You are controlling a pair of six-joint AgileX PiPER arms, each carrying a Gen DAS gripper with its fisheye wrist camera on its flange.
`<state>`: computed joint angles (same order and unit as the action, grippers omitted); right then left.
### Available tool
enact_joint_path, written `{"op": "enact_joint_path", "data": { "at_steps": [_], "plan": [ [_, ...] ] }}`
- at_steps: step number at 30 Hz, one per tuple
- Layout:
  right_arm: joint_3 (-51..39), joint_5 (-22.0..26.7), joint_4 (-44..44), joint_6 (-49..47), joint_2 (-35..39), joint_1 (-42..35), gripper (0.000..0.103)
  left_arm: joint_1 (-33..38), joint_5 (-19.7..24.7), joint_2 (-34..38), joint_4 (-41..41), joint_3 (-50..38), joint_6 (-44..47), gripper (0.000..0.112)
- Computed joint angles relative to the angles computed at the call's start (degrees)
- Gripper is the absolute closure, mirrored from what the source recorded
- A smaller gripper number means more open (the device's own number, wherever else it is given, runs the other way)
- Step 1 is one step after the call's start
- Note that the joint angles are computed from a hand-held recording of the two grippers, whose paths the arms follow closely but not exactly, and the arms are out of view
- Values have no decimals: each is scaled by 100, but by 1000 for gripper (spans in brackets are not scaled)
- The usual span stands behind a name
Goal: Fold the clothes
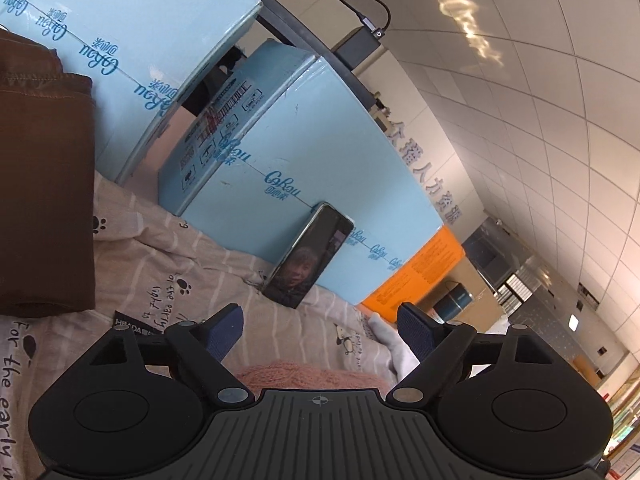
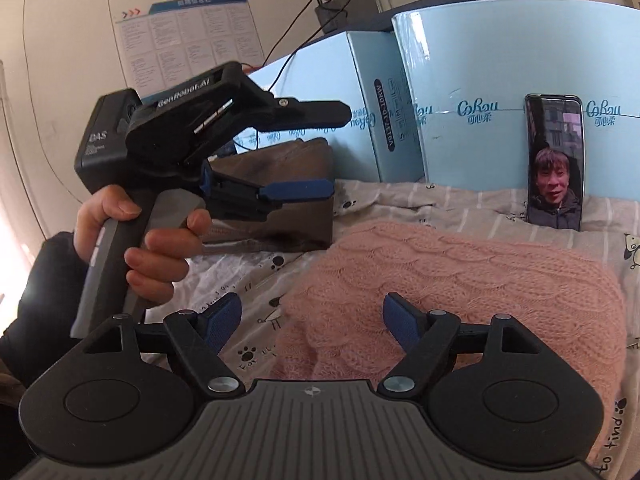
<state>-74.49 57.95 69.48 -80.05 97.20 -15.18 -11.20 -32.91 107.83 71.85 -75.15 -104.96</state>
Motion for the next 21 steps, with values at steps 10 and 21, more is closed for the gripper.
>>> {"op": "enact_joint_path", "data": {
  "at_steps": [10, 21],
  "plan": [
    [982, -1729, 970, -1832, -233, 436, 52, -602, 1802, -259, 908, 142, 33, 19],
    [1576, -1618, 2822, -3572, -731, -118, 85, -736, 2002, -422, -464, 264, 1335, 16]
  ]
}}
